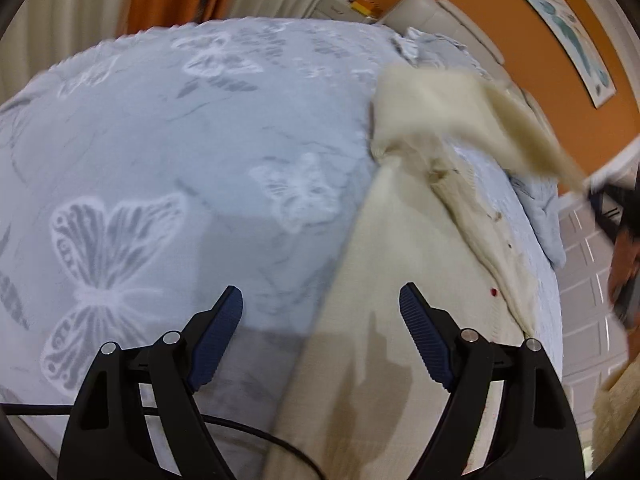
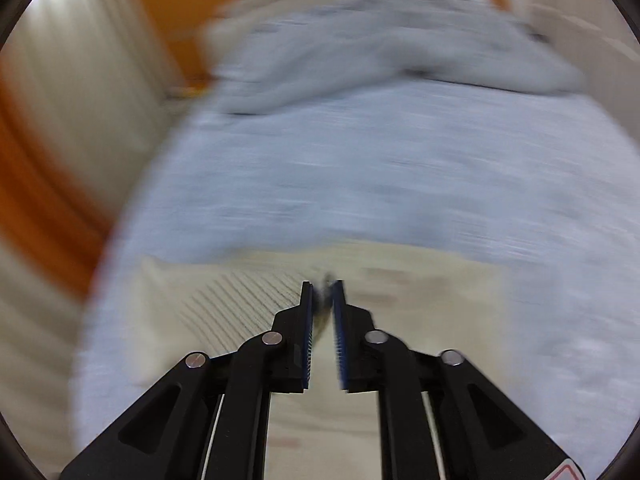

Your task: Fold small clothes

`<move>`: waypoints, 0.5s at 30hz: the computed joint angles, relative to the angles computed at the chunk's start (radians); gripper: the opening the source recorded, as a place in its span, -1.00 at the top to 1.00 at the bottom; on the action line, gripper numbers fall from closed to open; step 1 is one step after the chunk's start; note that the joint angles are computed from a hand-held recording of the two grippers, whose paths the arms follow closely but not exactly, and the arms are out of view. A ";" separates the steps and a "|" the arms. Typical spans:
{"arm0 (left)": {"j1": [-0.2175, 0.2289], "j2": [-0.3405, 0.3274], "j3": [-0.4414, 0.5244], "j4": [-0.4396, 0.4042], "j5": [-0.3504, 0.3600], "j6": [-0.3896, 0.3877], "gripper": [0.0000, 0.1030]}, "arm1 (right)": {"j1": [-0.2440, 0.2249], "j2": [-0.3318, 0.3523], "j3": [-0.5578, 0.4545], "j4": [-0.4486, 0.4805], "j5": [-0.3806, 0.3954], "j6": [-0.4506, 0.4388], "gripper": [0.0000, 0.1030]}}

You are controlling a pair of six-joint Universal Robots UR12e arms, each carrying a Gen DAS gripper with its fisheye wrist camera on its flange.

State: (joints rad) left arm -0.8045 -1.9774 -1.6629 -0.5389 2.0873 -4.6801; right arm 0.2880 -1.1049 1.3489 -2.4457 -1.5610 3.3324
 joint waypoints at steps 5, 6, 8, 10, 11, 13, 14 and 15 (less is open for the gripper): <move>0.024 -0.040 0.063 0.122 -0.063 0.102 -0.57 | -0.061 -0.074 0.160 0.019 0.021 0.127 0.47; 0.031 -0.047 0.070 0.148 -0.080 0.108 -0.64 | -0.069 -0.085 0.186 0.002 0.075 0.133 0.07; 0.051 -0.072 0.106 0.186 -0.116 0.116 -0.64 | -0.065 -0.093 0.218 -0.027 0.116 0.108 -0.09; 0.069 -0.098 0.148 0.185 -0.128 0.114 -0.64 | -0.056 -0.071 0.205 -0.020 0.161 0.079 -0.09; 0.076 -0.109 0.164 0.182 -0.133 0.111 -0.64 | -0.064 -0.064 0.201 -0.023 0.176 0.076 -0.09; 0.095 -0.136 0.198 0.183 -0.144 0.091 -0.64 | -0.068 -0.033 0.176 -0.038 0.207 0.105 -0.09; 0.110 -0.154 0.222 0.170 -0.155 0.066 -0.63 | -0.072 -0.017 0.162 -0.044 0.217 0.122 -0.09; 0.116 -0.166 0.241 0.148 -0.161 0.046 -0.63 | -0.073 0.005 0.138 -0.046 0.227 0.150 -0.09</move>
